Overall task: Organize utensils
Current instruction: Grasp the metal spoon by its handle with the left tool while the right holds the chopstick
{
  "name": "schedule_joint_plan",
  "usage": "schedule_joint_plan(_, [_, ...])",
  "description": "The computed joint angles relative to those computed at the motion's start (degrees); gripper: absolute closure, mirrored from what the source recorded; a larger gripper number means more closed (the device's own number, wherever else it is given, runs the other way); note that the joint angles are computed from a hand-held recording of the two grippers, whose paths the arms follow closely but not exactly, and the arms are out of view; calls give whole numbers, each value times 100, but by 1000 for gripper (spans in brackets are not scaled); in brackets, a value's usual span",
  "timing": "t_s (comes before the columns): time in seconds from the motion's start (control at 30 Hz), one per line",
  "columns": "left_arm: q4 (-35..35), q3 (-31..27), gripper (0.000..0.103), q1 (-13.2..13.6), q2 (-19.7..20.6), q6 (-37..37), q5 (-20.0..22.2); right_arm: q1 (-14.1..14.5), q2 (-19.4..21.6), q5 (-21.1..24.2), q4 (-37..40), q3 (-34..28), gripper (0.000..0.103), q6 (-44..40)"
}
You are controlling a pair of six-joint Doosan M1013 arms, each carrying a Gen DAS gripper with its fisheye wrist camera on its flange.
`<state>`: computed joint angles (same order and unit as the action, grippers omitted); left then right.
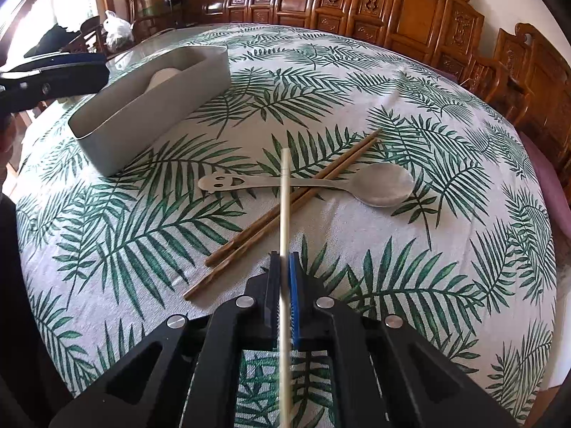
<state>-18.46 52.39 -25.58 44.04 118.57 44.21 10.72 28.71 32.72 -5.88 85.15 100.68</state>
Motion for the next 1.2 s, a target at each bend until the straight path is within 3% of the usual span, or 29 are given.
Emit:
schedule_joint_plan(0.17, [112, 101, 13, -66, -29, 15, -60, -79, -131, -244, -493, 117, 97, 874])
schedule_joint_plan(0.37, [26, -8, 14, -149, 47, 193, 174, -274, -162, -247, -749, 178, 97, 1834])
schedule_joint_plan(0.53, [128, -343, 33, -266, 247, 315, 525, -348, -195, -193, -1122, 244, 97, 2473])
schedule_joint_plan(0.77, [271, -1118, 39, -437, 733, 239, 1223, -436, -258, -415, -1077, 365, 97, 2611])
schedule_joint_plan(0.83, [355, -1339, 54, -482, 881, 197, 1433, -466, -271, -455, -987, 383, 97, 2573])
schedule_joint_plan(0.9, [454, -1568, 59, -523, 1031, 159, 1672, -501, -280, -524, -827, 404, 97, 2504])
schedule_joint_plan(1.07, [566, -1808, 66, -575, 1200, 224, 1956, -509, -299, -651, -630, 423, 97, 2373])
schedule_joint_plan(1.2, [734, -1943, 79, -610, 1293, 238, 2077, -507, -303, -709, -555, 423, 97, 2330])
